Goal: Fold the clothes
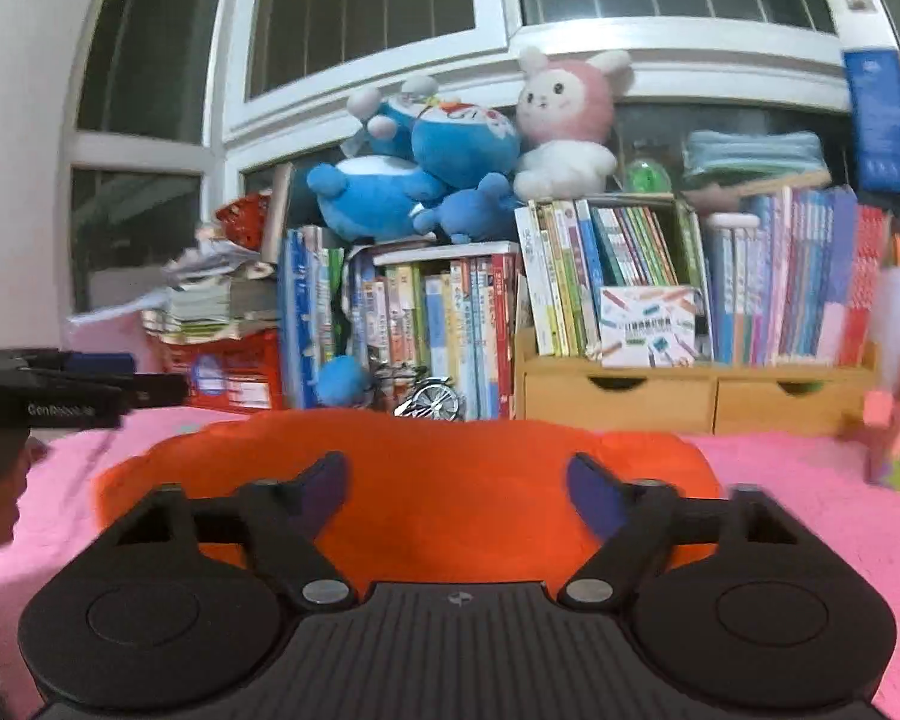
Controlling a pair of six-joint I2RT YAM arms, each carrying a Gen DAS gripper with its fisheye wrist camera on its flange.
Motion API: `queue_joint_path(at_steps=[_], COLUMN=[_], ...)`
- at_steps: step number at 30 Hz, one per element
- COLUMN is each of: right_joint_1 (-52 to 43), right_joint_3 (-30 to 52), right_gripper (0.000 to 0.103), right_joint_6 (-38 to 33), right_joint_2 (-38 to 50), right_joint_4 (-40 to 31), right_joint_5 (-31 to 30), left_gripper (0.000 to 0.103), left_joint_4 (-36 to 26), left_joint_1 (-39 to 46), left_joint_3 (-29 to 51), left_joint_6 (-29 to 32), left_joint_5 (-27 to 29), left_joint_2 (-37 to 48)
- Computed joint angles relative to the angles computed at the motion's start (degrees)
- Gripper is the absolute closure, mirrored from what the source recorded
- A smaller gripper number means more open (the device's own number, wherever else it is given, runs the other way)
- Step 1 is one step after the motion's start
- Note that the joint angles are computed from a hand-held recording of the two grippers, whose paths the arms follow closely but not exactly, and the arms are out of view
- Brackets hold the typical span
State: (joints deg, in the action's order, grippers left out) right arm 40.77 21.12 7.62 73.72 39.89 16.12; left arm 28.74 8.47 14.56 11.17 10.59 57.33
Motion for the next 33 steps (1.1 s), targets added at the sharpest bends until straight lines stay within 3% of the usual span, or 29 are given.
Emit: queue_joint_path(at_steps=[2, 4, 6, 9, 12, 18, 27, 32, 33], right_joint_1=[-0.84, -1.65, -1.38, -1.25, -2.19, -3.10, -5.92, -10.38, -12.57], right_joint_3=[6.49, 13.26, 18.18, 23.57, 27.51, 28.74, 23.10, 18.60, 17.76], right_gripper=[0.051, 0.053, 0.053, 0.051, 0.046, 0.040, 0.035, 0.034, 0.033], right_joint_6=[0.91, -0.03, -4.94, -9.99, -10.93, -12.76, -15.28, -12.56, -9.83], right_joint_2=[6.79, 12.56, 18.21, 25.08, 29.71, 34.50, 32.81, 30.65, 28.99], right_joint_4=[-1.43, -4.56, -6.40, -7.19, -8.35, -6.68, -3.43, -4.34, -6.39], right_joint_5=[1.86, 4.35, 7.26, 8.76, 7.45, 7.93, 11.92, 14.79, 12.10], left_gripper=[0.023, 0.023, 0.023, 0.024, 0.023, 0.019, 0.011, 0.009, 0.009], left_joint_4=[9.46, 15.15, 17.40, 21.96, 23.05, 26.74, 30.76, 31.24, 31.42], left_joint_1=[-10.52, -16.26, -18.25, -18.61, -18.22, -15.59, -11.00, -6.77, -5.61], left_joint_3=[3.29, 7.35, 10.75, 12.49, 14.63, 15.39, 14.53, 14.09, 14.11], left_joint_6=[2.17, 5.60, 9.40, 13.89, 16.15, 16.50, 16.96, 15.50, 15.06], left_joint_5=[-14.54, -23.93, -28.80, -31.63, -33.25, -30.44, -26.39, -26.52, -26.97], left_joint_2=[12.42, 22.73, 30.27, 37.67, 42.61, 48.02, 50.19, 49.75, 50.00])
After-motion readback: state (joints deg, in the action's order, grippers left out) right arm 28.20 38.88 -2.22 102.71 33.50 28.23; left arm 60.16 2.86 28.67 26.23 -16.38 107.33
